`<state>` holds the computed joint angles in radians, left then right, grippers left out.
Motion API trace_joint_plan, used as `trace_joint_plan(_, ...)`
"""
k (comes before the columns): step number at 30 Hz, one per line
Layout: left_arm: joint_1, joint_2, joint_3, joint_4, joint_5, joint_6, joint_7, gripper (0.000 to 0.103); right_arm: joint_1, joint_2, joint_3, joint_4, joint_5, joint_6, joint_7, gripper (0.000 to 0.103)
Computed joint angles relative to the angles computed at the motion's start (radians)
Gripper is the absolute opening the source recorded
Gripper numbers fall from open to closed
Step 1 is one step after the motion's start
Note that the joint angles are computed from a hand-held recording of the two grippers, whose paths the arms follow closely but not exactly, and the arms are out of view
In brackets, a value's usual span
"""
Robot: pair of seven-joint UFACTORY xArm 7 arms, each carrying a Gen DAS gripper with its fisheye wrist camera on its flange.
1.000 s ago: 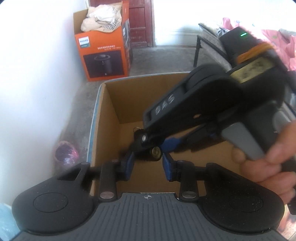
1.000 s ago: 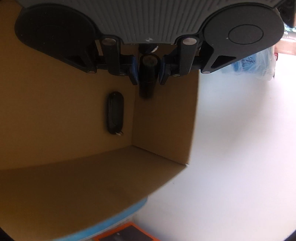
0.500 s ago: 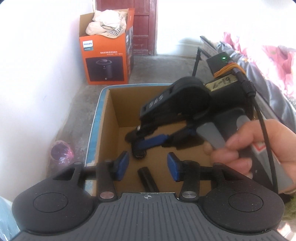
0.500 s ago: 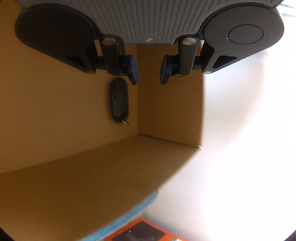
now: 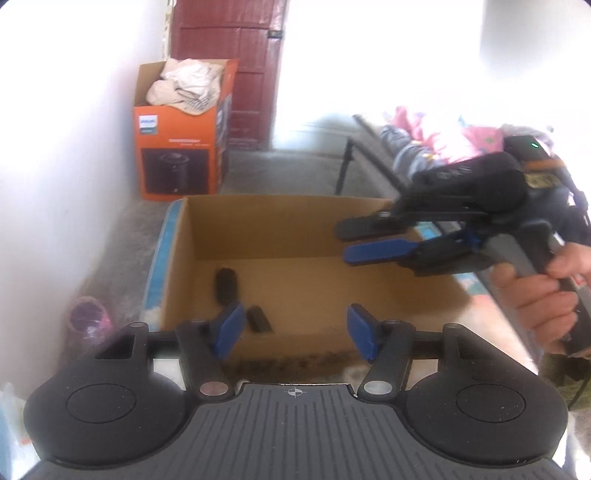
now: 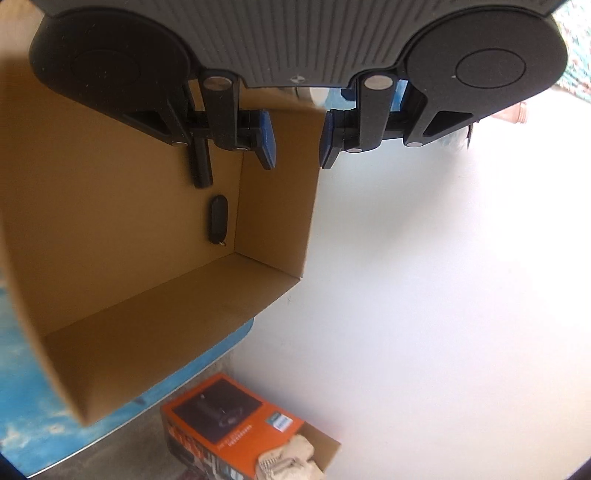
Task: Organize rigid objects
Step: 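Move the open right tool back to the pink dish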
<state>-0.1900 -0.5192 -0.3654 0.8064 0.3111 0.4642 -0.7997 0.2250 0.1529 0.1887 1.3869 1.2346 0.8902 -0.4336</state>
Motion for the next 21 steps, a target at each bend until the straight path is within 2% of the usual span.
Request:
trace_joint_plan(3, -0.036, -0.031, 0.003, -0.042, -0.026, -0.026, 0.004, 0.063, -0.020, -0.145, -0.026, -0.160, 0.075, 0.019, -0.109, 0.031)
trace_joint_plan(5, -0.052, -0.039, 0.000, -0.066, -0.041, -0.042, 0.004, 0.063, -0.011, -0.233, -0.053, -0.260, 0.099, 0.013, -0.176, 0.042)
trace_joint_plan(6, -0.059, -0.040, -0.005, -0.077, -0.049, -0.050, 0.000, 0.063, -0.002, -0.272, -0.064, -0.307, 0.105, 0.002, -0.202, 0.044)
trace_joint_plan(9, -0.091, -0.033, -0.014, -0.112, -0.079, -0.077, -0.007, 0.063, 0.035, -0.368, -0.083, -0.439, 0.130, -0.063, -0.271, 0.045)
trace_joint_plan(13, -0.124, 0.007, -0.026, -0.144, -0.101, -0.121, -0.014, 0.063, 0.079, -0.463, -0.100, -0.585, 0.158, -0.140, -0.304, 0.045)
trace_joint_plan(17, -0.135, 0.064, -0.064, -0.139, -0.077, -0.136, -0.029, 0.060, 0.126, -0.499, -0.093, -0.666, 0.183, -0.217, -0.342, 0.044)
trace_joint_plan(21, -0.115, 0.118, -0.095, -0.115, -0.011, -0.147, -0.063, 0.052, 0.166, -0.482, -0.070, -0.668, 0.170, -0.296, -0.350, 0.042)
